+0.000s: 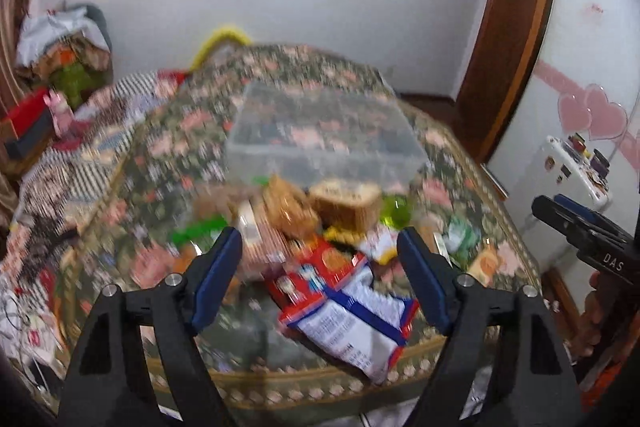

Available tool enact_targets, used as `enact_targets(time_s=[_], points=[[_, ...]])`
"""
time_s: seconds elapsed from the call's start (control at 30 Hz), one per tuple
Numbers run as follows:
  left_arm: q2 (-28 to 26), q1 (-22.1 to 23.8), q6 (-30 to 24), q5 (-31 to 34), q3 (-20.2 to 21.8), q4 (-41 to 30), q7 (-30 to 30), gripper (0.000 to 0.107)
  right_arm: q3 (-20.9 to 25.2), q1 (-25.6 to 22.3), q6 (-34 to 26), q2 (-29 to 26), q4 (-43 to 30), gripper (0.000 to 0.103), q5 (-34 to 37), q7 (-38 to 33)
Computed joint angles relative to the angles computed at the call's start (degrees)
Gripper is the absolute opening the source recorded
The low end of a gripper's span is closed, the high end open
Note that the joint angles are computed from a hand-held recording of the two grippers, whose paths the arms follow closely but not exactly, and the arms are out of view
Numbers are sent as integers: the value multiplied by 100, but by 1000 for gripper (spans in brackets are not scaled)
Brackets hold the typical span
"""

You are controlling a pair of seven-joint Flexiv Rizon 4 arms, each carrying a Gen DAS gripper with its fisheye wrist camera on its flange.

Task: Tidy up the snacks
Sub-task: 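Grasp the blue-and-white chip bag with left tool while right tool grasps the cracker roll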

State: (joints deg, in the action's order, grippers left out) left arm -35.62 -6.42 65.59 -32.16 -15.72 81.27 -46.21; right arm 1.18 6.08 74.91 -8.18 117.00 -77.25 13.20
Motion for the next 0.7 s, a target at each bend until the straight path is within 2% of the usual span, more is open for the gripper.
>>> enact_targets(time_s=[0.13, 0.27, 0.4, 0.47, 0.53, 0.63, 0.7], points=[[-69, -161, -435, 217, 246, -42, -450, 80, 22, 20, 247, -135, 41, 74, 407, -374], [-137, -322, -605, 464, 485, -56, -1041, 80, 13, 153, 434, -334, 16, 71, 979, -936], [-236, -354, -984, 627, 568, -180, -1553, 80, -62, 326, 579, -532, -38, 69, 1514, -1462], [-279, -404, -1004, 763, 639, -206, -1752, 81, -64, 413, 603, -623, -63, 67, 1878, -1805], [-263, -424, -798, 839, 633, -98, -1838, 83, -71, 499, 599, -721, -125, 63, 2226, -2122], [-306, -413, -991, 917, 586, -150, -1889, 91, 59, 524, 579, -857, -196, 52, 2947, -2766], [-350, -451, -986, 1004, 613, -179, -1937, 95, 115, 557, 570, -932, -249, 50, 3335, -3088]])
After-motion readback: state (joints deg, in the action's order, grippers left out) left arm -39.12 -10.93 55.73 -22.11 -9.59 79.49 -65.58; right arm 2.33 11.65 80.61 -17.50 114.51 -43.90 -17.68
